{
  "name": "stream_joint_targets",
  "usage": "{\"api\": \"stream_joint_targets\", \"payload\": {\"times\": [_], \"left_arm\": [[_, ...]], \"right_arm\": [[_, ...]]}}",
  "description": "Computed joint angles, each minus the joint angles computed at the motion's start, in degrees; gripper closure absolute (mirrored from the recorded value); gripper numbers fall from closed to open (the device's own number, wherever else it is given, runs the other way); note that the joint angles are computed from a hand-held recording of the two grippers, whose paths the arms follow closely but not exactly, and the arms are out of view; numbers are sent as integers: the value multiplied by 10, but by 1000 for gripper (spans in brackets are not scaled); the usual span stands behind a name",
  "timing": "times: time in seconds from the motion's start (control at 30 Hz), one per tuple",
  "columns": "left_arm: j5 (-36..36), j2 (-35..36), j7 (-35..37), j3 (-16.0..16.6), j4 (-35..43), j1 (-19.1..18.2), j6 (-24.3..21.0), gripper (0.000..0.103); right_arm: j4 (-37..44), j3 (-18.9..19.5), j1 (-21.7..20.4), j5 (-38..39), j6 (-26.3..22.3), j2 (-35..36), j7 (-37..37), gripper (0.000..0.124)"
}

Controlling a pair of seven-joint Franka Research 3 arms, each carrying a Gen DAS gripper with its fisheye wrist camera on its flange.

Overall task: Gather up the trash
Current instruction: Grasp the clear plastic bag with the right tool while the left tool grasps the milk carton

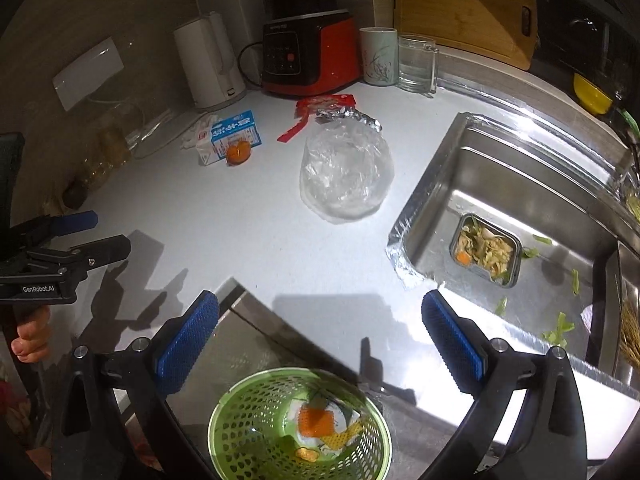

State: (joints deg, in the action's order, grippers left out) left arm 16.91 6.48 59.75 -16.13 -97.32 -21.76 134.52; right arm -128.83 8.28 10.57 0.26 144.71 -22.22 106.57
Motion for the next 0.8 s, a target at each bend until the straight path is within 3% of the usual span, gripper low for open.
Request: {"api": "stream_joint_targets", "payload": {"times": [0.23,0.47,0.63,0.8], "left_arm": [[-3,55,61,16,44,24,22,8],[-4,120,160,25,106,45,43,8],[-32,178,263,20,178,62,53,8],[-48,259,344,24,289,63,23,8]], "right_arm": [[93,-21,3,1,18,121,-29,23],[184,-47,14,2,1,230,-35,23],[234,-64,20,2,-10,285,-51,23],[268,-74,19,15,-19,316,-80,25]]}}
